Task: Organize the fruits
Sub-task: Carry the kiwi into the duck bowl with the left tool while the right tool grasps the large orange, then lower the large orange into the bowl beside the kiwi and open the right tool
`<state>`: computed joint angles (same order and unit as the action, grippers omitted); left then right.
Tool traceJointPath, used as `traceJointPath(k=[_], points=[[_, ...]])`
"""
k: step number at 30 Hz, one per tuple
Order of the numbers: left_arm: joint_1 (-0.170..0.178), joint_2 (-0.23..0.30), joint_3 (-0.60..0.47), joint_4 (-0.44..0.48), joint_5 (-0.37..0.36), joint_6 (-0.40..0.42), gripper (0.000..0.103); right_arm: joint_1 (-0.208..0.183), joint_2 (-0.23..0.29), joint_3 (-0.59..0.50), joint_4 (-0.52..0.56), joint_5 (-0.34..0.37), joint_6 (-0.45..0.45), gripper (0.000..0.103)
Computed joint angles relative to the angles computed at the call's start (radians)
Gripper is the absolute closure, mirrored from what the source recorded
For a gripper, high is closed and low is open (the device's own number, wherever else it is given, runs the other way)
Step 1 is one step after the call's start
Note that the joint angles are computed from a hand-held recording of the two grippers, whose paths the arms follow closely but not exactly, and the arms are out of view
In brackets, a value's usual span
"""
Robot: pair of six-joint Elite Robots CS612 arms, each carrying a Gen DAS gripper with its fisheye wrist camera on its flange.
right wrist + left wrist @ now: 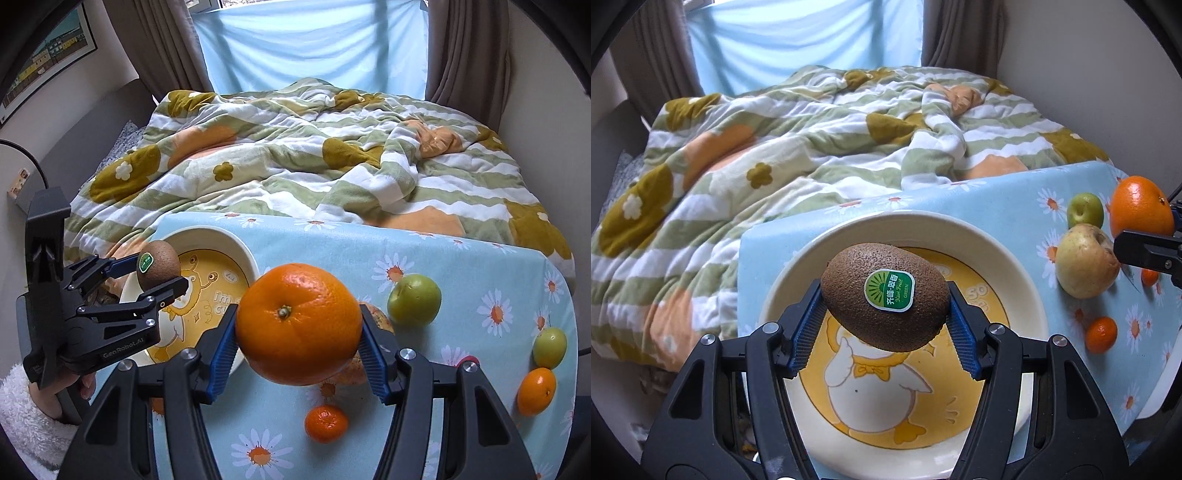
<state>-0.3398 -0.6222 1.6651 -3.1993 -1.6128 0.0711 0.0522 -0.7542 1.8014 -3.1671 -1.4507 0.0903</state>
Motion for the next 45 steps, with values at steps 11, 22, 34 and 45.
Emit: traceJointPath(k=[11, 22, 34, 45], points=[[0.013, 0.038, -0.050, 0.016, -0.014, 0.026, 0.000, 0.008, 0.012, -0.021, 0.020, -0.034, 0.033, 0.047], [0.011, -0.011, 0.024, -0.030, 0.005, -0.004, 0.000, 0.008, 0.011, -0.033, 0.027, -0.001, -0.020, 0.047], [0.009, -0.090, 0.161, -0.053, 0.049, -0.151, 0.000, 0.033, 0.054, -0.115, 0.083, 0.062, -0.175, 0.047], [0.011, -0.107, 0.221, -0.093, 0.073, -0.213, 0.000, 0.060, 0.120, -0.206, 0.169, 0.056, -0.270, 0.047]])
